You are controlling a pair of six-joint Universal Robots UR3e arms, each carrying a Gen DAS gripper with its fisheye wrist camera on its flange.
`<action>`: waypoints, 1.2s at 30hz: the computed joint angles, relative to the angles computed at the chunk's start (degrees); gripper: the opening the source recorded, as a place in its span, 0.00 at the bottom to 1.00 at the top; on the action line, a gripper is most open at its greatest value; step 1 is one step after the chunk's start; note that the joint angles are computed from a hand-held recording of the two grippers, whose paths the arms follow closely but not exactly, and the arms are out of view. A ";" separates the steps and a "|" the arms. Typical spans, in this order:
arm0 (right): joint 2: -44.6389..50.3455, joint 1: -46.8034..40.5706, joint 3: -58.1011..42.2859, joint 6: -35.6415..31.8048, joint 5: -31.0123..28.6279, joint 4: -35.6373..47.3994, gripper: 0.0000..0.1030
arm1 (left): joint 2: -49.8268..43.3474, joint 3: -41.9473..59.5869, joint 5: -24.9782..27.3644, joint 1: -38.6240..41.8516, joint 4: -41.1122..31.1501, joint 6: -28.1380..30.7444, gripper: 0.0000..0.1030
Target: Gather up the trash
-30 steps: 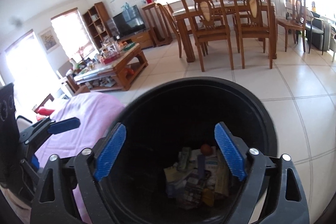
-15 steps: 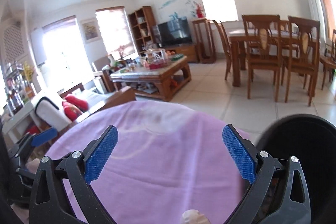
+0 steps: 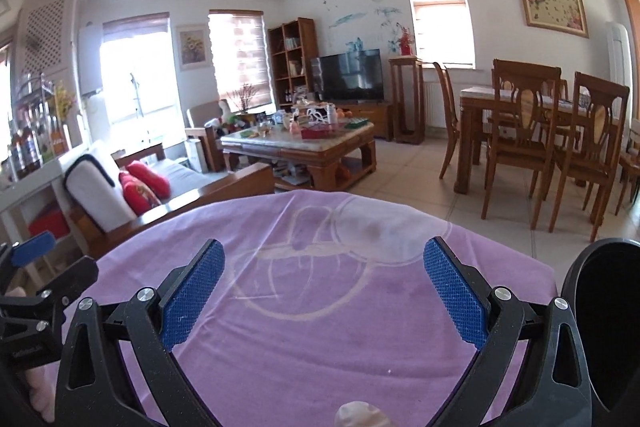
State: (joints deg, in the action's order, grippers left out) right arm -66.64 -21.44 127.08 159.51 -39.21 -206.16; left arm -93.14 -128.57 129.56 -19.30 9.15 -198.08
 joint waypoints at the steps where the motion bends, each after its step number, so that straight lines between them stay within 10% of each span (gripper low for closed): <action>1: -0.02 -0.97 0.51 -0.30 0.97 -0.11 0.95 | 0.49 -0.92 -1.04 0.42 0.50 -0.59 0.95; 36: -2.29 -3.21 1.92 -2.60 4.02 2.79 0.95 | 2.58 -4.14 1.26 -0.28 1.03 -3.25 0.95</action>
